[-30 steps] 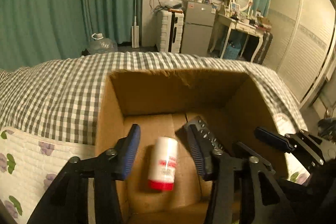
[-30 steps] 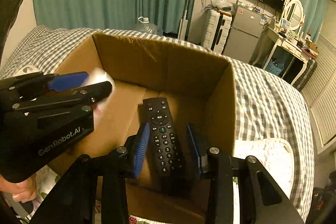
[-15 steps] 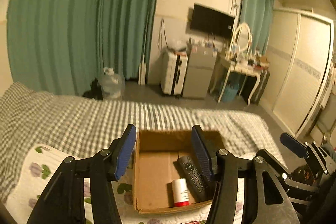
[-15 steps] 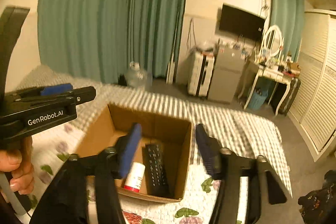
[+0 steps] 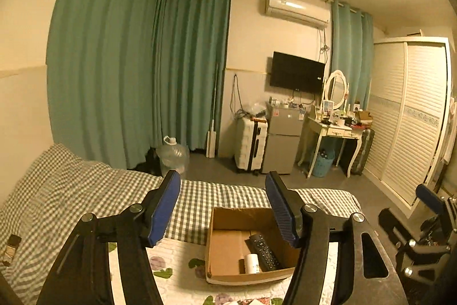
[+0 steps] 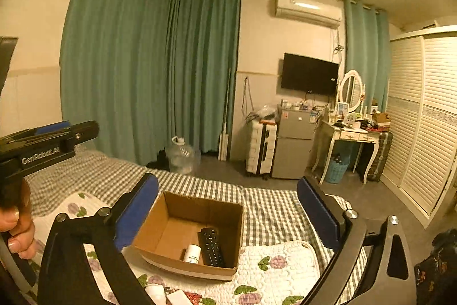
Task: Organize rigid objects
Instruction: 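Move both tools back toward the remaining items on the quilt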
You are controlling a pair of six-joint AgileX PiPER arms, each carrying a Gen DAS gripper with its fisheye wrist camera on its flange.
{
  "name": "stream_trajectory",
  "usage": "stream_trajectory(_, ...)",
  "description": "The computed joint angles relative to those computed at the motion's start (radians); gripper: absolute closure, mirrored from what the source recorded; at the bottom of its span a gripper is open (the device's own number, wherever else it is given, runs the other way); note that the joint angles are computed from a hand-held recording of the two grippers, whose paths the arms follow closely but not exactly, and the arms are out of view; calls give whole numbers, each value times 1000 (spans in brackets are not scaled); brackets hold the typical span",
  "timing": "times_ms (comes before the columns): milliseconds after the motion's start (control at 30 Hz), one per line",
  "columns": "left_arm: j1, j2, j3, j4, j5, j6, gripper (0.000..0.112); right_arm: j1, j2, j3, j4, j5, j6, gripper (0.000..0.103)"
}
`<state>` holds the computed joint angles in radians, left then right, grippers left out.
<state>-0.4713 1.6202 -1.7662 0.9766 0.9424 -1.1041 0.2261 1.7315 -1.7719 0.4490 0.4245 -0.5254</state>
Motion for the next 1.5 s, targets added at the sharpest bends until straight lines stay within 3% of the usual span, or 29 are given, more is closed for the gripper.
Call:
stream_trajectory(333, -130, -91, 124, 140, 104, -100, 46, -18, -282, 316, 70, -126, -86, 0)
stream_trajectory(533, -155, -117, 220, 152, 74, -155, 46, 21, -340, 390, -82, -138, 35, 0)
stream_trajectory(733, -117, -114, 304, 77, -13, -163, 46, 40, -348, 482, 37, -187, -108, 0)
stream_trajectory(867, -69, -99, 370, 50, -81, -217, 46, 41, -316, 528, 165, -202, -228, 0)
stream_trajectory(1267, 75, 110, 452, -145, -268, -169, 46, 41, -98, 595, 178, -194, -204, 0)
stream_trajectory(1367, 94, 186, 437, -225, -316, -113, 46, 53, -35, 607, 110, -219, -155, 0)
stream_trajectory(1500, 97, 267, 409, -285, -334, -56, 46, 61, 26, 637, 135, -242, -176, 0)
